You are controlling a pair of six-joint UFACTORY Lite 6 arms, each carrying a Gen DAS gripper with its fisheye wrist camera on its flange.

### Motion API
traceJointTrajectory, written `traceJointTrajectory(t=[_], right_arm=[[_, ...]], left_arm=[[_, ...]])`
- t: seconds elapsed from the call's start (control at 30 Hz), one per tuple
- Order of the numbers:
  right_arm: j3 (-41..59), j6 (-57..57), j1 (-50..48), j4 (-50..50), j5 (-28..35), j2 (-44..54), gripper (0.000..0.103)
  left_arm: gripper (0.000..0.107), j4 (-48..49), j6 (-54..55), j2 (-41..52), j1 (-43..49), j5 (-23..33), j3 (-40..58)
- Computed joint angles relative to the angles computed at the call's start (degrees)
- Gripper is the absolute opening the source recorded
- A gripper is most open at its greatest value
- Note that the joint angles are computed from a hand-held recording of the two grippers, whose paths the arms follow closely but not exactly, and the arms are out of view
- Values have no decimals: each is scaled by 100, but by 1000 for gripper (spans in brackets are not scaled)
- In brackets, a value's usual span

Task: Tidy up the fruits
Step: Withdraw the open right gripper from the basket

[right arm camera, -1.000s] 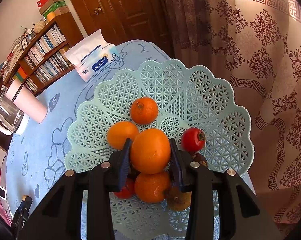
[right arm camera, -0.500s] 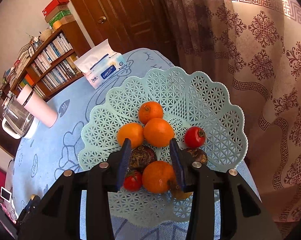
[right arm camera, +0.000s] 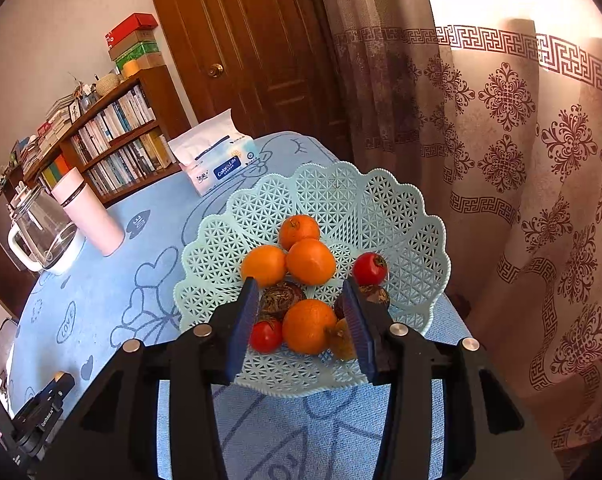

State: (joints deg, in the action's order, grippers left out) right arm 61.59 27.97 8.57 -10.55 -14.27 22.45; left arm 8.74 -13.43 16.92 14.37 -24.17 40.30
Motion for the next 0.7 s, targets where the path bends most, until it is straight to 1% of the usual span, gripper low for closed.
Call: traceJointTrajectory(t=[0.1,0.33,0.53,0.57,0.63,0.7], right_arm=[[-267,-376,15,325,-154,-173,51],[-757,129,-172,-80,-502,-373,51],[-1184,67,-396,-17,-837,-628,51],[-1237,52,-428,-15,-884,-657,51],[-1323,2,-487,29,-982,-690,56],[-1410,-82,-514,131,-1098,-711,57]], left_arm=[[29,-260,241,-43,-50,-3,-32],[29,-880,811,-110,-167,5,-82],[29,-1530,1398,-140,-320,43,-62],[29,-1630,1490,-146,-343,46,-60],[29,-1826,1664,-173,-391,40,-79],[29,-2021,1833,-195,-447,41,-87]])
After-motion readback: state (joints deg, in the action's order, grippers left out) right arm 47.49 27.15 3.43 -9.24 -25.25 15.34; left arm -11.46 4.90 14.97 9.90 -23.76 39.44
